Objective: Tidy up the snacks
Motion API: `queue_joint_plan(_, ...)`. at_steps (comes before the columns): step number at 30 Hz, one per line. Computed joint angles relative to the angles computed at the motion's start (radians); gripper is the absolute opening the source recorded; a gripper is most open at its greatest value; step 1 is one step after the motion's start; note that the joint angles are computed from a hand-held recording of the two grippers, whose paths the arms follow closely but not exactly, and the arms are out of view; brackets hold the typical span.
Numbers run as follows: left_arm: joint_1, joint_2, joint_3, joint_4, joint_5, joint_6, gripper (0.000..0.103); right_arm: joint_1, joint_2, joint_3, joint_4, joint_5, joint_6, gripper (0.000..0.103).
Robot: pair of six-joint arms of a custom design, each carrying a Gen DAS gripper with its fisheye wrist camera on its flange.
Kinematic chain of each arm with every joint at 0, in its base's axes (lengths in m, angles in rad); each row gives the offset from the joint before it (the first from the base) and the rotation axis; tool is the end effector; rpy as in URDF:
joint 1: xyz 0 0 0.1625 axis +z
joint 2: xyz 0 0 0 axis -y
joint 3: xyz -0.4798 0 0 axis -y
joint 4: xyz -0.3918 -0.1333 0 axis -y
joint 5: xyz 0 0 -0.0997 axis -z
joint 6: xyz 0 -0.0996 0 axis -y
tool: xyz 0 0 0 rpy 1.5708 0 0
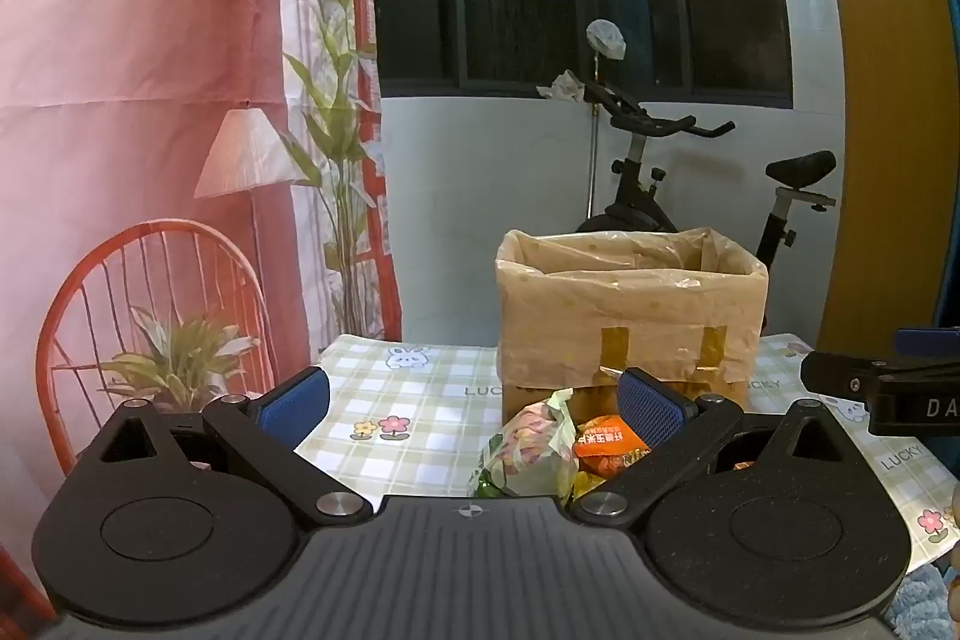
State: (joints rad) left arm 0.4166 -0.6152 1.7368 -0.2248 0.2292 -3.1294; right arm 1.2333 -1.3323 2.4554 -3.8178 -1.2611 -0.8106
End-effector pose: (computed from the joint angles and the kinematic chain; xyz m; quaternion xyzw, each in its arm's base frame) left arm -0.3624 -0.4122 0.0066 0.2355 0.7303 -0.5350 0.3536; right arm 0.0181 -0.4426 0.3244 0.2758 -0.7935 0.5130 0.1763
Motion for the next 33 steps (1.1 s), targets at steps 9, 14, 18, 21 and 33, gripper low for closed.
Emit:
queue_joint_plan(9,-0.002,0.005,-0.001,0.001,-0.003,-0.006,0.103,0.0,0.002,0.0,-0.002,-0.002,0.002,0.103)
queue_joint_plan(14,-0.004,0.007,0.001,-0.001,-0.004,-0.007,0.103,0.0,0.003,0.0,-0.001,-0.001,0.001,0.103)
queue_joint_plan(18,-0.005,0.007,0.002,0.0,-0.004,-0.009,0.103,0.0,0.004,0.0,-0.002,-0.002,0.002,0.103)
queue_joint_plan(21,-0.003,0.004,0.003,-0.004,-0.003,-0.004,0.103,0.0,0.004,-0.001,-0.002,-0.002,0.002,0.103)
queue_joint_plan(33,-0.005,0.012,0.007,-0.013,-0.005,-0.008,0.103,0.001,0.005,-0.003,0.002,-0.004,0.003,0.103)
